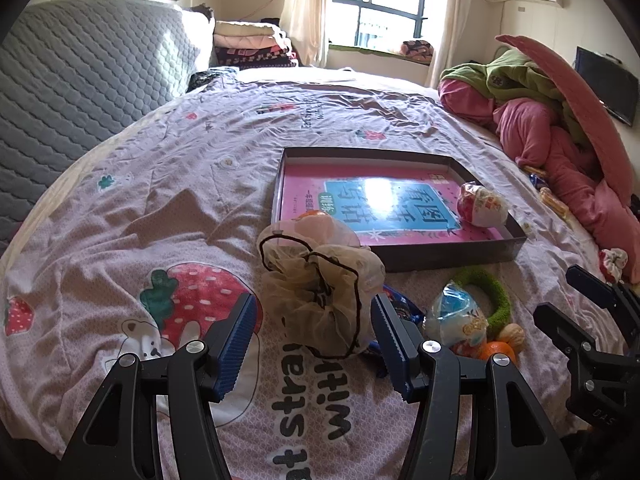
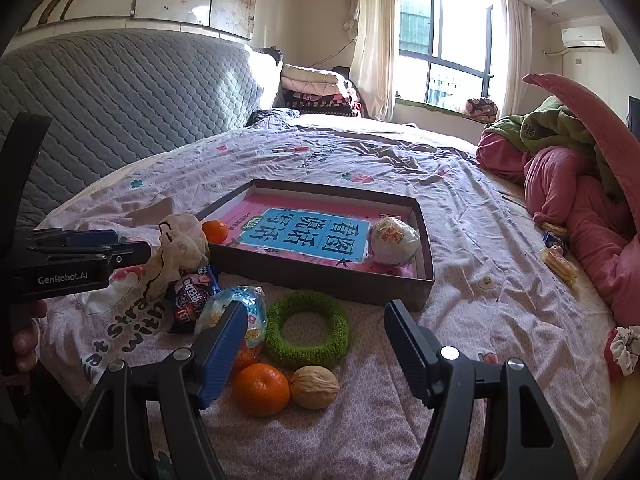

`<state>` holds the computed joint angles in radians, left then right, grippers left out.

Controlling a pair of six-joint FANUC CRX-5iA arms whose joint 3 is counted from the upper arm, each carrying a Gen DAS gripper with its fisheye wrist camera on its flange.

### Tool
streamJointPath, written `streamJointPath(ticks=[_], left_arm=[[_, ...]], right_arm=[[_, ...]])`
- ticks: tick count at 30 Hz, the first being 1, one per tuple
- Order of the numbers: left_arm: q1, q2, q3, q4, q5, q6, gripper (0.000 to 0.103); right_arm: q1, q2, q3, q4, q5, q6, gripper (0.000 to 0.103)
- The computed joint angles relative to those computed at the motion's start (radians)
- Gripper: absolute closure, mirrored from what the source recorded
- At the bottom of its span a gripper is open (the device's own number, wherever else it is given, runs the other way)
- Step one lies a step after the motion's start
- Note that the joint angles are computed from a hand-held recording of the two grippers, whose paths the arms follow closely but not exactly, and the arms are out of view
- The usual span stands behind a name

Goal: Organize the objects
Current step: 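Move the left tool to the white mesh bag while the right tool approaches the other orange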

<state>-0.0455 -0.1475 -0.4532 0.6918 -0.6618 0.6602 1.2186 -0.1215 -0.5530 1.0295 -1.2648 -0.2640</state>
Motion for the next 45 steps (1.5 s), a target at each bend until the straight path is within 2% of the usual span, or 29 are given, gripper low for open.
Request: streamJointPath(ticks=[5,14,23,34,45], left_arm=[[-0.003,-0.017,-0.023,0.023,-0.001,-0.042,0.042],[-0.005,-0.023,-0.031,-0.001,-0.015,-0.054,0.042],[-0.001,-0.027,-0.045,-0.013,-0.006,-0.079,0.042],[0.009,-0.017,-0.058,0.023,-0.006,-0.125,0.042],[-0.009,-0.001,-0.046,-0.011,0.014,-0.094,0.042]], right_arm=[[0.010,0.000,-0.001,-0.007,-0.004,-0.003,0.033],[0.037,0.002,-0.007,-0.025,-0.001,-0.005,0.033],[0.055,0.015,-0.009,-0.060,0.047,0.018,0.033],[0.060,0.002,-0.039,-0.064,0.100,0.003,0.033],[0.045,-0.019,-0.062,-0.066,0.151,-0.029,0.033]])
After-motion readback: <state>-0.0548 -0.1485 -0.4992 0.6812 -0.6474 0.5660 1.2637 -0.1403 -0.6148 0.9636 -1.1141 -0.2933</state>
